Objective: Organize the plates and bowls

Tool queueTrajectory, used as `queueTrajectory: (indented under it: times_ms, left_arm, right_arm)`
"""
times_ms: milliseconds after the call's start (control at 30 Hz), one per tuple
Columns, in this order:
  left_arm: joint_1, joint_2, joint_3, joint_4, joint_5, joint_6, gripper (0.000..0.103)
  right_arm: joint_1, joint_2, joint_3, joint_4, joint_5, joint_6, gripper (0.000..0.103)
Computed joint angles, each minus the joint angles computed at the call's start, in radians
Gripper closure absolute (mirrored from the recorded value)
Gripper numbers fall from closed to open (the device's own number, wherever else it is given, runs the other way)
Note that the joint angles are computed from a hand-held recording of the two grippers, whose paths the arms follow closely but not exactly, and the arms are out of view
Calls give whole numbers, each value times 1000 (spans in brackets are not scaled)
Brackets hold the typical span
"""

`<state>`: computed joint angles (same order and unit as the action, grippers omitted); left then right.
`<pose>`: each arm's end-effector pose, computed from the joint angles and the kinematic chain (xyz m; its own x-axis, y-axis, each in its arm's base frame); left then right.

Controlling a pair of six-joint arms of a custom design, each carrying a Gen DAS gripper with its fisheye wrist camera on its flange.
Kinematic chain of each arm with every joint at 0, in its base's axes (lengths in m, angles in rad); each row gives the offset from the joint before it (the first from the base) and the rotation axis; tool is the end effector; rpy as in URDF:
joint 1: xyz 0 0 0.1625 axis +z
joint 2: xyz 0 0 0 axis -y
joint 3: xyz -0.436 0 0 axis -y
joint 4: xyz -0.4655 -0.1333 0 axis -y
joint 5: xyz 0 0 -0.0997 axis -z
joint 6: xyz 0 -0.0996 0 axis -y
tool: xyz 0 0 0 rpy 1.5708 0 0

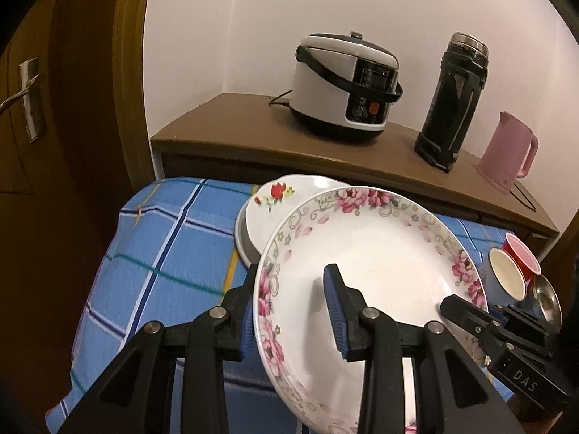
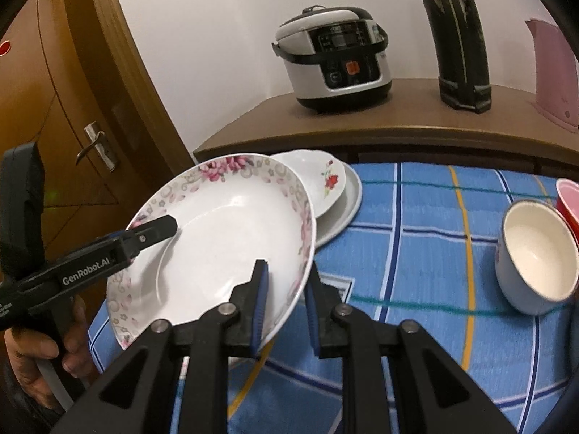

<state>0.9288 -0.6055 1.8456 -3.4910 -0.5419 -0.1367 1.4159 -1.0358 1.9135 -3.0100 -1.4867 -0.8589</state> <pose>-0.1958 -0.6270 -0.0069 -0.7923 -0.2064 -0.5742 0.3610 0.6002 -0.7138 0.0386 -0.6709 0.1486 -0.7465 -0.5616 0.3567 -0.6653 0.6293 -0.4017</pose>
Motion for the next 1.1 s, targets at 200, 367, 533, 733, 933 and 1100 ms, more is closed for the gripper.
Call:
queueTrajectory:
  times_ms: [200,367,533,733,933,1100]
  left_arm:
    - [35,12,-63,-10,-32,52,66]
    - [67,26,-119,4,-62,76,66]
    - [96,42,-172,34,-80,88,66]
    - [127,60,-226,59,-94,91,66]
    - [146,75,-260,70,-93,92,66]
    - [159,84,-278,107,-104,79,66]
  right_arm:
    - [22,47,-69,3,-6,17,83]
    - [38,88,-123,-4,-7,33,83]
    - [53,136,-185,-6,-23,55,83]
    - [61,183,-238,-17,-36,63,83]
    - [59,224,-284,9,-53,85,83]
    - [54,243,-305,12,-63,89,83]
